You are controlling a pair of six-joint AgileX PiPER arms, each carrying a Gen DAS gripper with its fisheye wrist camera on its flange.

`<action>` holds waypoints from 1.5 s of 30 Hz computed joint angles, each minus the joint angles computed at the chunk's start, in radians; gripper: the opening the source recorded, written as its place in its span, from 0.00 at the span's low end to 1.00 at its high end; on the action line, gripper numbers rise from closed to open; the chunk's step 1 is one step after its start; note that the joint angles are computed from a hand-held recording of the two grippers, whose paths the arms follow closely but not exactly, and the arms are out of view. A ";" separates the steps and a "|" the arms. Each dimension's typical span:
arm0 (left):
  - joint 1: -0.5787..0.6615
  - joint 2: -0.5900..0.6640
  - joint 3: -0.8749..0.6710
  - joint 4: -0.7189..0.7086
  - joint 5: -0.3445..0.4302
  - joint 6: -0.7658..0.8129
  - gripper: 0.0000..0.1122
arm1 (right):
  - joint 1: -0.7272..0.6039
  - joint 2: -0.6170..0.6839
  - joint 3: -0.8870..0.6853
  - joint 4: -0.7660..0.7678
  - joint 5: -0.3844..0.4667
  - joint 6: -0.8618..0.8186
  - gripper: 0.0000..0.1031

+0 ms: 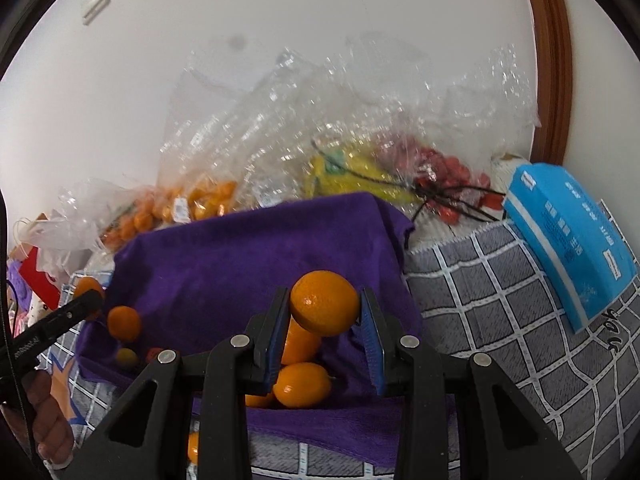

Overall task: Organize fruits
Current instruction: 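Carry the large orange with the left tool while the right tool lowers its orange onto the towel, then open the left tool to release the large orange while the right tool releases its orange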

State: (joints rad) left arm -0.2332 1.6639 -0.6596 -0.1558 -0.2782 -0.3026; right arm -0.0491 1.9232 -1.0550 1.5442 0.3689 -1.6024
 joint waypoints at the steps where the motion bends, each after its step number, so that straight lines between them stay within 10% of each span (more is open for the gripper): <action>1: -0.005 0.007 -0.004 -0.014 0.001 0.015 0.34 | -0.001 0.010 -0.010 -0.031 0.003 0.034 0.34; 14: -0.042 0.065 -0.042 -0.006 0.011 0.035 0.35 | 0.012 0.069 -0.062 -0.257 -0.023 0.248 0.34; 28: -0.117 0.101 -0.068 -0.281 -0.007 0.346 0.35 | 0.024 0.066 -0.043 -0.162 -0.055 0.151 0.34; 45: -0.089 0.143 -0.094 -0.054 0.051 0.111 0.35 | 0.060 0.049 0.005 0.140 -0.126 -0.180 0.34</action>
